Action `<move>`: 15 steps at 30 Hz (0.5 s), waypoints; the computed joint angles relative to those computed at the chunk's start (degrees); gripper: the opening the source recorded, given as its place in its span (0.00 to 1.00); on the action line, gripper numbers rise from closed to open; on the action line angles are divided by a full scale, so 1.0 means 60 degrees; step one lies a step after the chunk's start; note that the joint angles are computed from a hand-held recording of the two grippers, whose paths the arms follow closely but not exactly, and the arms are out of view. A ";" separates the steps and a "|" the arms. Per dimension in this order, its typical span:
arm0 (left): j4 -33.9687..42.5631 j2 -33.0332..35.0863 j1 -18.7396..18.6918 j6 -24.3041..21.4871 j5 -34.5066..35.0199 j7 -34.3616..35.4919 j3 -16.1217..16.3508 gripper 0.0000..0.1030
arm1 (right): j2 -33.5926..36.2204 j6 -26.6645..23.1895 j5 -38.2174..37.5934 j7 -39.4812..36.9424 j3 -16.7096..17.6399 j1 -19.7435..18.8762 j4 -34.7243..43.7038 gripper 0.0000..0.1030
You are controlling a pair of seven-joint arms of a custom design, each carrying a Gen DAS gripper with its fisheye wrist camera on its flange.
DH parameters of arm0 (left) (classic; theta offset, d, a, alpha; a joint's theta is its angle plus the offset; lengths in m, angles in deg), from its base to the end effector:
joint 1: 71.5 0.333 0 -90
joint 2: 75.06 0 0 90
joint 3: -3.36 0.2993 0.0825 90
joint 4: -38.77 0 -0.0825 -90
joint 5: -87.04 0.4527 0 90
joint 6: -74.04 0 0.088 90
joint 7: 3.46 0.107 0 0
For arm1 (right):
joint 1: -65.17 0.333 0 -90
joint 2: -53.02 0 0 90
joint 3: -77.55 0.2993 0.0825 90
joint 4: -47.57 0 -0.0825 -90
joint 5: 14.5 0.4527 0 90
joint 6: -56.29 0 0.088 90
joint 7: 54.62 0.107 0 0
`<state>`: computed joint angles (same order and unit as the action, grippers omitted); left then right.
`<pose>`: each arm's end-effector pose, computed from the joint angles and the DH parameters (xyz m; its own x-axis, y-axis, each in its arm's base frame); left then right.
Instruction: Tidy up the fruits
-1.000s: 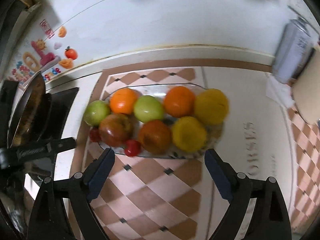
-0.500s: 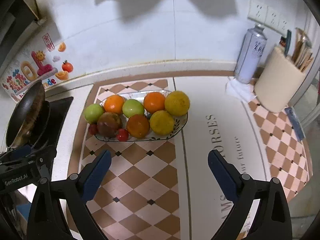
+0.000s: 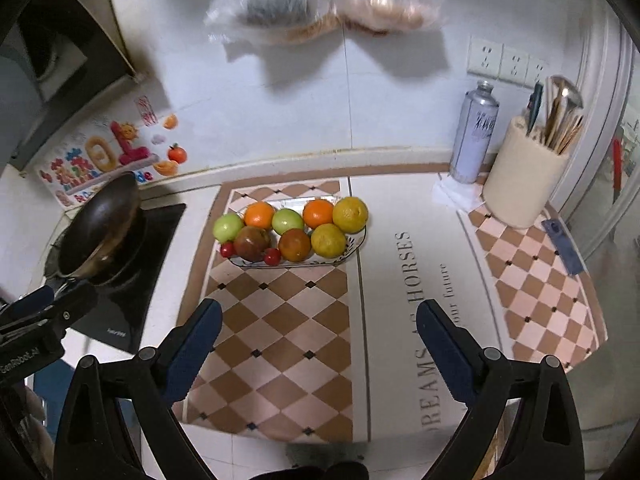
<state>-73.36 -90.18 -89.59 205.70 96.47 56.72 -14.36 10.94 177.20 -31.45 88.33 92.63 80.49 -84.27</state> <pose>0.4769 -0.3609 0.6246 -0.2086 -0.9762 0.0598 -0.7980 0.1345 -0.5874 0.3832 0.2377 0.6407 -0.2913 -0.9530 -0.0829 -0.7246 0.2764 -0.6312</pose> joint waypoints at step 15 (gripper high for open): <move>-0.0511 -0.1840 -0.0173 -0.0430 0.0211 -0.0293 -0.0452 0.95 | -0.1412 -0.1164 -0.0014 -0.0727 0.0475 0.0208 0.0753 0.98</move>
